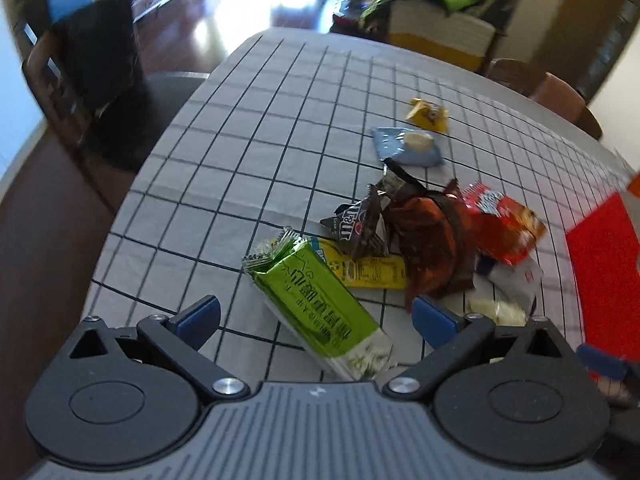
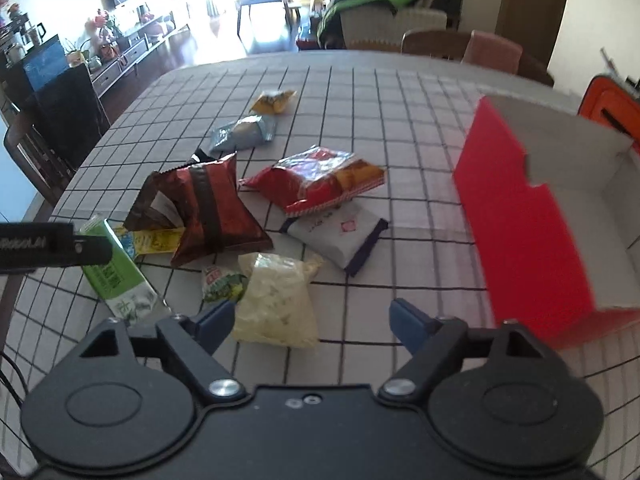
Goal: Organize snacks
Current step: 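Grasp the green wafer bar with the left tool while the right tool grasps the bread bag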
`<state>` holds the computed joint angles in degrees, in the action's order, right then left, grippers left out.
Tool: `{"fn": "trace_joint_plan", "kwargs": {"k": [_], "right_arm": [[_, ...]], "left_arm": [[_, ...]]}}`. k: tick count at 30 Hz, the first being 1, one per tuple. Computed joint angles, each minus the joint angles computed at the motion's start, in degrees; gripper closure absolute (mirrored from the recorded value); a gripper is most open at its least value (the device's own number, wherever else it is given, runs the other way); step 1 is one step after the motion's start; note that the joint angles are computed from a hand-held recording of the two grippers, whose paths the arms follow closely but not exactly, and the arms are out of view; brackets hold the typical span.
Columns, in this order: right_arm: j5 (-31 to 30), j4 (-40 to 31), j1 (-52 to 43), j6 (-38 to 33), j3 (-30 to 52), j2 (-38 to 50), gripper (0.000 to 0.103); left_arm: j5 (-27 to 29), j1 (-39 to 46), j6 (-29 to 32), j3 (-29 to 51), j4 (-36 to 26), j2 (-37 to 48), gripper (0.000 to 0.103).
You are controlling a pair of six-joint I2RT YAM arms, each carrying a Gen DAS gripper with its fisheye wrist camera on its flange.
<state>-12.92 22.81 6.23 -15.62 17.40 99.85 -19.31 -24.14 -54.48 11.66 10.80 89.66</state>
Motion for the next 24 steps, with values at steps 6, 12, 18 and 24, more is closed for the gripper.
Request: {"fn": "trace_joint_plan", "kwargs": {"k": [6, 12, 18, 24], "right_arm": [[2.4, -0.9, 4.6, 3.1, 3.6, 4.2, 0.022], [5.8, -1.4, 7.4, 5.8, 6.9, 8.2, 0.025], [4.9, -2.9, 6.6, 7.5, 9.0, 10.4, 0.039], [4.2, -3.0, 5.8, 7.6, 9.2, 10.9, 0.056]], "left_arm": [[2.4, 4.2, -2.3, 6.4, -3.4, 8.9, 0.006], [3.2, 5.5, -3.4, 12.2, -7.0, 15.1, 0.01], [5.2, 6.4, -3.5, 12.5, -5.1, 17.0, 0.024], [7.2, 7.8, -3.2, 10.6, -1.7, 17.2, 0.036]]}}
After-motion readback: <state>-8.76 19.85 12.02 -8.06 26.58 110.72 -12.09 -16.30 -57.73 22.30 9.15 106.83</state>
